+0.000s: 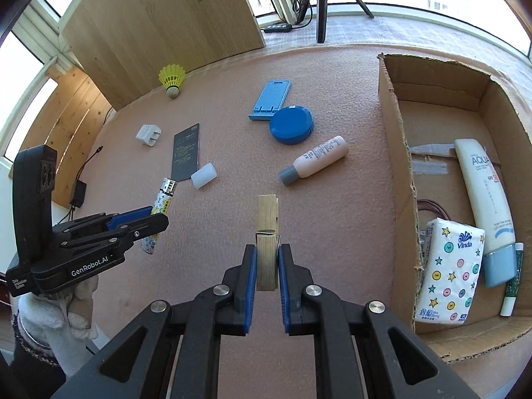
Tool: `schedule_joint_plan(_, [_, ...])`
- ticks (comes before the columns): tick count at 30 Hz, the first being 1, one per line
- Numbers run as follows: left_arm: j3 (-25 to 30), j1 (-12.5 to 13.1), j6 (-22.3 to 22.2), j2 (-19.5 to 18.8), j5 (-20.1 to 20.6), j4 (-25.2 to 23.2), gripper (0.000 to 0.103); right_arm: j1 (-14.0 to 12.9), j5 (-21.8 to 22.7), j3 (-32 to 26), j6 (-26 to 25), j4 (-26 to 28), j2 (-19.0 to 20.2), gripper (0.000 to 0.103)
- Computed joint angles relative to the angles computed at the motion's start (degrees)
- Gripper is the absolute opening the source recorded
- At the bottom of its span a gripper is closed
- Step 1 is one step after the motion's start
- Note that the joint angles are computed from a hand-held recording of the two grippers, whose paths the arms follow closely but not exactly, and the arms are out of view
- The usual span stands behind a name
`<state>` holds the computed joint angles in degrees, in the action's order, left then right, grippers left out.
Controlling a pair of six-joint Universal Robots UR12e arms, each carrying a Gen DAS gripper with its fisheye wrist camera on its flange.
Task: Organize objects
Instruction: 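Carry the lighter and clothespin into the box and release both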
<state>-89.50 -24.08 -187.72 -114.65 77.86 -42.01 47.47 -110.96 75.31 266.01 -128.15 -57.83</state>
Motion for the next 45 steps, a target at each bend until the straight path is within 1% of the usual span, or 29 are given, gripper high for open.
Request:
schedule_joint_plan(4, [2.68,-1.44,1.69,-1.0,-0.98,0.44,0.025,1.2,-3.63,1.21,3.36,3.0,-2.02,0.012])
schedule_joint_plan(9, [8.07,-3.99,4.2,-3.89,-2.71,-0.33,0.025,2.37,-6.78,4.03,9.06,7.22,-5.07,0.012])
schedule_joint_plan(13, [11.91,-6.06,6.41,-5.87,-4.16,-1.38,0.025,3.07,-7.61,6.79,14.24,9.45,-7.21,0.012])
schedule_joint_plan(17, [15.51,-7.96,7.83,-7.87,-5.35,-2.58,0.025,3.59,-7.64,8.76,17.89,11.02,-8.62,0.012])
schedule_joint_plan(23, [20.75,-10.14,9.04,-11.37,-3.9,-5.19,0.025,3.98,-7.79,10.37,20.6,12.25,-9.77,0.012])
schedule_joint_plan(29, [22.74,-11.06,9.24,-12.77,-3.01,-5.91,0.025,4.24,-7.55,11.03,21.91,13.41,-10.32,0.012])
schedule_joint_plan(34, [22.83,-10.88,9.12,-12.84,-3.86,-5.61,0.026,4.29,-7.5,11.68,22.12,12.7,-10.52,0.012])
schedule_joint_plan(35, [22.58,-10.75,9.04,-12.63,-3.78,-5.49,0.03,4.3,-7.6,11.63,21.83,12.65,-10.47,0.014])
schedule_joint_plan(36, [22.32,-10.64,8.97,-12.45,-3.73,-5.17,0.031,4.3,-7.62,11.47,21.62,12.88,-10.38,0.022])
schedule_joint_plan(37, [22.03,-10.56,8.98,-12.26,-3.58,-4.77,0.031,4.3,-7.63,11.29,21.57,13.18,-10.29,0.027])
schedule_joint_plan(38, [21.78,-10.43,9.01,-12.06,-3.32,-4.52,0.031,4.33,-7.95,11.06,21.77,13.59,-10.18,0.036])
schedule_joint_plan(39, [21.52,-10.32,8.93,-11.85,-3.16,-4.27,0.031,4.39,-8.27,10.73,22.02,14.18,-10.05,0.038])
schedule_joint_plan(41, [20.79,-9.97,8.54,-11.38,-2.77,-3.72,0.031,4.39,-8.46,10.34,22.12,14.59,-9.86,0.038])
schedule_joint_plan(45, [19.08,-9.26,7.99,-10.35,-1.64,-2.83,0.031,4.21,-8.6,10.19,21.53,13.28,-9.56,0.038])
